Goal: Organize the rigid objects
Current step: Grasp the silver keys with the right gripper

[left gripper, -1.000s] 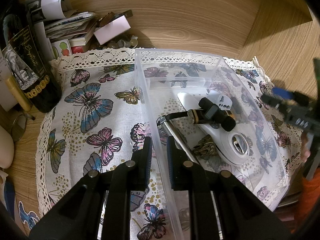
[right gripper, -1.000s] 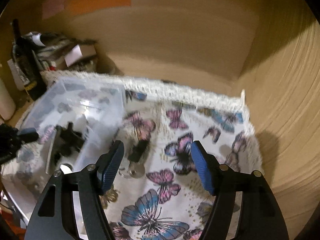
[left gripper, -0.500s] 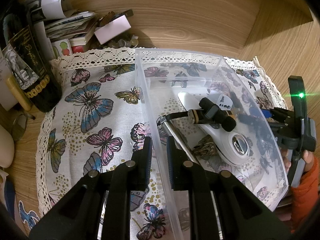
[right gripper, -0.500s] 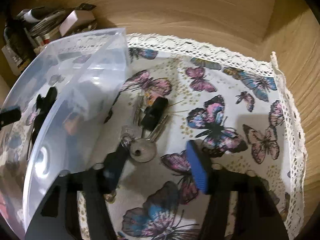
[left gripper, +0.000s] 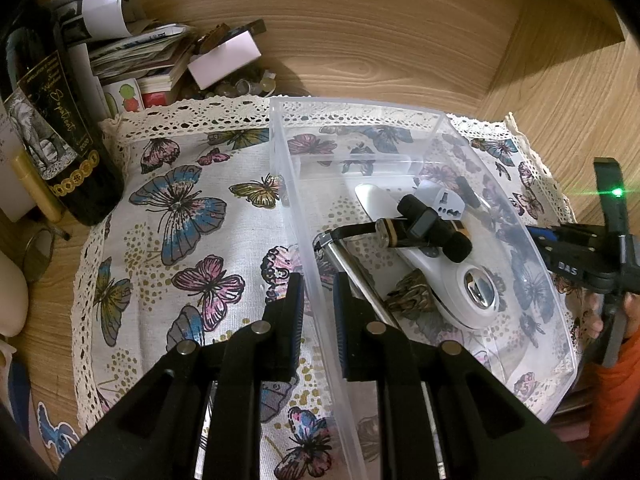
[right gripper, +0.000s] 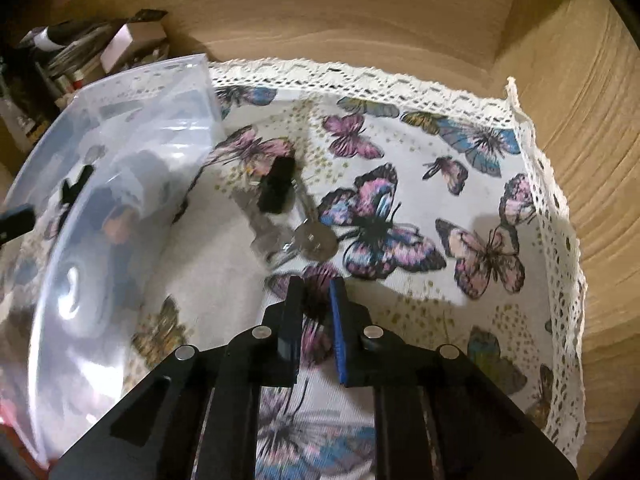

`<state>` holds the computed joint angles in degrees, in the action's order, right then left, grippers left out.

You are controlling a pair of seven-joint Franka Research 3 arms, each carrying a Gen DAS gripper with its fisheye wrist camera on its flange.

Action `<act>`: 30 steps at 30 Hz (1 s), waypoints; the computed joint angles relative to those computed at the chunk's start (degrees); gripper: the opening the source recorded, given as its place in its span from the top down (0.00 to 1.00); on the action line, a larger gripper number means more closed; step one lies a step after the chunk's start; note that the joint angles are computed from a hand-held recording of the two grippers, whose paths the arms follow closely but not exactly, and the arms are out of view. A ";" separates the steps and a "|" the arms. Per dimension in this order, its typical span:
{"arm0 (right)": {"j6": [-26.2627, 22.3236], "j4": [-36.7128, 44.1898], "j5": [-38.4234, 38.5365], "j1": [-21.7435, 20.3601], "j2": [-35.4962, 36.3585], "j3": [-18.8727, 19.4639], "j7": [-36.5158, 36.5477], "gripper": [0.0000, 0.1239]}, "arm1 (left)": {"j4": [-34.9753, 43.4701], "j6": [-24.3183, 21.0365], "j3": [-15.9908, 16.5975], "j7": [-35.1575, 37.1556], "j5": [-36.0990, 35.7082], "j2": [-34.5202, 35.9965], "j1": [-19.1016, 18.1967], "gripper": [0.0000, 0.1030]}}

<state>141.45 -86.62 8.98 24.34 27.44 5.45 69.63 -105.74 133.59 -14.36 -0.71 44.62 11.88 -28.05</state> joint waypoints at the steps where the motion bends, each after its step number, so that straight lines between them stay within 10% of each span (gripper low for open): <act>1: -0.49 -0.63 1.16 -0.69 -0.70 0.71 -1.14 0.89 | 0.03 -0.03 0.00 -0.01 0.02 0.02 -0.01 0.87; 10: 1.02 0.99 0.59 1.51 1.43 0.47 -1.69 0.59 | 0.37 -0.09 -0.02 0.37 -0.30 0.14 0.00 0.87; 30: 8.57 -2.34 -3.97 3.43 0.03 -1.45 3.64 0.79 | -0.40 0.63 0.02 -0.31 0.05 -0.35 0.22 0.86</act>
